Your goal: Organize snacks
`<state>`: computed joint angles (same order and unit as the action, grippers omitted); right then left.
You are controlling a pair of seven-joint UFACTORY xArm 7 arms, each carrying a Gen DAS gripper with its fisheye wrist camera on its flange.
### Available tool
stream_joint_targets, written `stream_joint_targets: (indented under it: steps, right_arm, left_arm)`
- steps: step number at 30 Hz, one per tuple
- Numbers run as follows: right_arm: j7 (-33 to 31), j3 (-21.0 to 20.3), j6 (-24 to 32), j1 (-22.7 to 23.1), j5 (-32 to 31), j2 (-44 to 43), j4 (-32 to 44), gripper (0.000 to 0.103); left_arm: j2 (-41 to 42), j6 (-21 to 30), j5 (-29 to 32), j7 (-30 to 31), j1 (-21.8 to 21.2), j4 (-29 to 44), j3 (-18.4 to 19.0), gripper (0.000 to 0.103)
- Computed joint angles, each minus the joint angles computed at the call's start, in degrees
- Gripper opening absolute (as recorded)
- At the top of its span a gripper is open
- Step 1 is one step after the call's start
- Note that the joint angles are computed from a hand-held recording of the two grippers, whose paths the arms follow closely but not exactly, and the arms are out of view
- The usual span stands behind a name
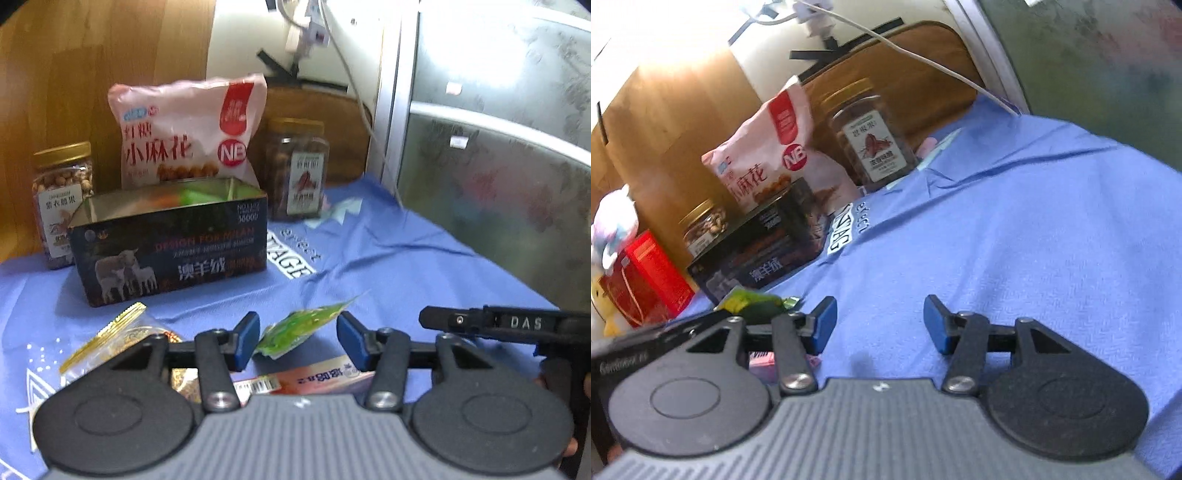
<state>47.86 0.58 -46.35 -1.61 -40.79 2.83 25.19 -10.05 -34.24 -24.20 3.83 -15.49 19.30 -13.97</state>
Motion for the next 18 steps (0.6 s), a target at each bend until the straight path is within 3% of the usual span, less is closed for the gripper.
stream_joint_targets:
  steps: [5, 7, 9, 13, 18]
  right_arm:
    - [-1.11, 0.2, -0.1, 0.31, 1.38, -0.41, -0.67, 0.055]
    - [-3.14, 0.56, 0.5, 1.05, 3.66, -1.01, -1.27, 0.055]
    - [-4.69, 0.82, 0.6, 1.77, 6.01, -1.32, -1.83, 0.055]
    - [-5.62, 1.02, 0.48, 2.69, 10.17, -1.36, -2.49, 0.056]
    - [-14.0, 2.77, 3.62, 6.03, 21.06, -2.74, -3.27, 0.056]
  left_arm:
    - [0.32, 0.8, 9.97, -9.48, -0.13, -0.57, 5.34, 0.048]
    - [-0.2, 0.4, 10.83, -11.66, 0.47, -1.13, 5.46, 0.048]
    - [-0.75, -1.08, 8.37, -11.67, 1.36, -1.72, 4.03, 0.048]
    - [-1.71, -1.81, -4.14, -5.42, 2.86, -1.58, -1.42, 0.048]
    - [-0.18, -6.41, -14.04, 0.03, 2.11, -0.82, -3.84, 0.048]
